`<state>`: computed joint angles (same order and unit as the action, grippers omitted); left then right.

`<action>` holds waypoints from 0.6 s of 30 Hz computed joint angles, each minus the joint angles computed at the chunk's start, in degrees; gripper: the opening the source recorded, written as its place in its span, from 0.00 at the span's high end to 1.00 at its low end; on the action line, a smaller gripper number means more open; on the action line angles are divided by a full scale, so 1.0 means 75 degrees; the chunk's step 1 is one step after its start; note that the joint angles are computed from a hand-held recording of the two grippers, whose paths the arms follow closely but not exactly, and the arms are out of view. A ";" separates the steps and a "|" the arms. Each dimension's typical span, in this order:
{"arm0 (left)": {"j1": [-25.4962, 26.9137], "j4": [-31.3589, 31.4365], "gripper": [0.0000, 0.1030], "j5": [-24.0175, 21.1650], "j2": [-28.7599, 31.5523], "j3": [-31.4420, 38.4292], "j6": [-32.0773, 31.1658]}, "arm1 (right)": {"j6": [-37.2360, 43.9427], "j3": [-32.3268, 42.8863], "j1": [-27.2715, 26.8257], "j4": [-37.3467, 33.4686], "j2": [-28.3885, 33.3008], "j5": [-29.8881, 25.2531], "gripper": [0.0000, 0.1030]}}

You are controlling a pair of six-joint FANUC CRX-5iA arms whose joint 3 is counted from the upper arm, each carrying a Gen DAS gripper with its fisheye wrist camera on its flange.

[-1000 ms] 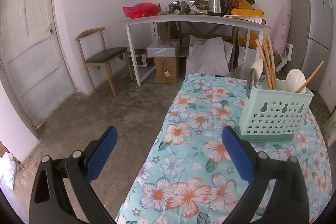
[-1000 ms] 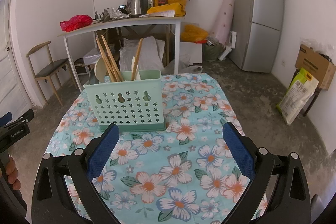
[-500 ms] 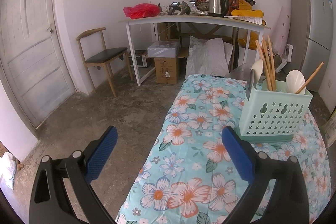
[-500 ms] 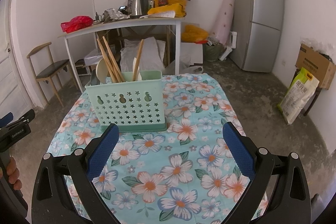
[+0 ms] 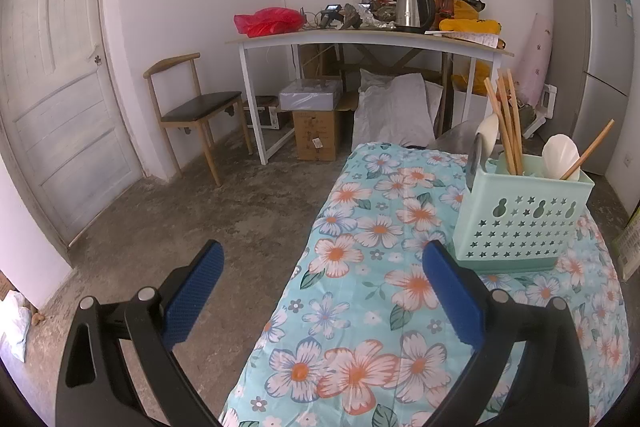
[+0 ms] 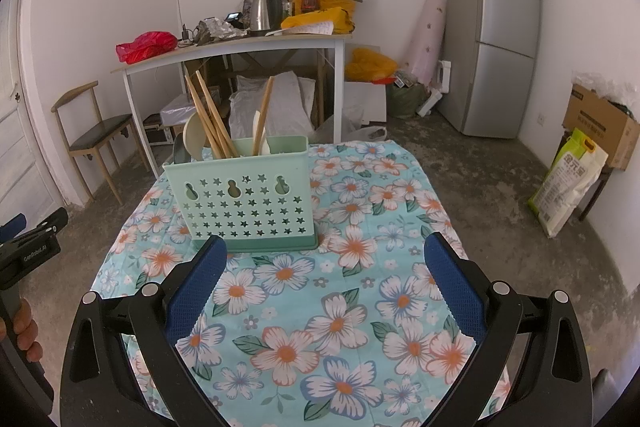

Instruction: Organize utensils

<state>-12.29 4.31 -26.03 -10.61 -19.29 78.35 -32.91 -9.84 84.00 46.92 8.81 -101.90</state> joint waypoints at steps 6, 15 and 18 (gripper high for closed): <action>0.0010 0.0019 0.05 0.0006 -0.0008 -0.0013 -0.0018 | -0.0001 0.0002 -0.0002 0.0000 0.0005 0.0000 0.08; -0.0011 0.0006 0.05 -0.0006 -0.0002 0.0018 -0.0001 | 0.0023 0.0011 -0.0019 0.0016 0.0014 0.0014 0.08; -0.0002 0.0022 0.05 -0.0009 -0.0015 0.0000 -0.0010 | 0.0002 0.0010 -0.0019 0.0015 0.0020 0.0016 0.08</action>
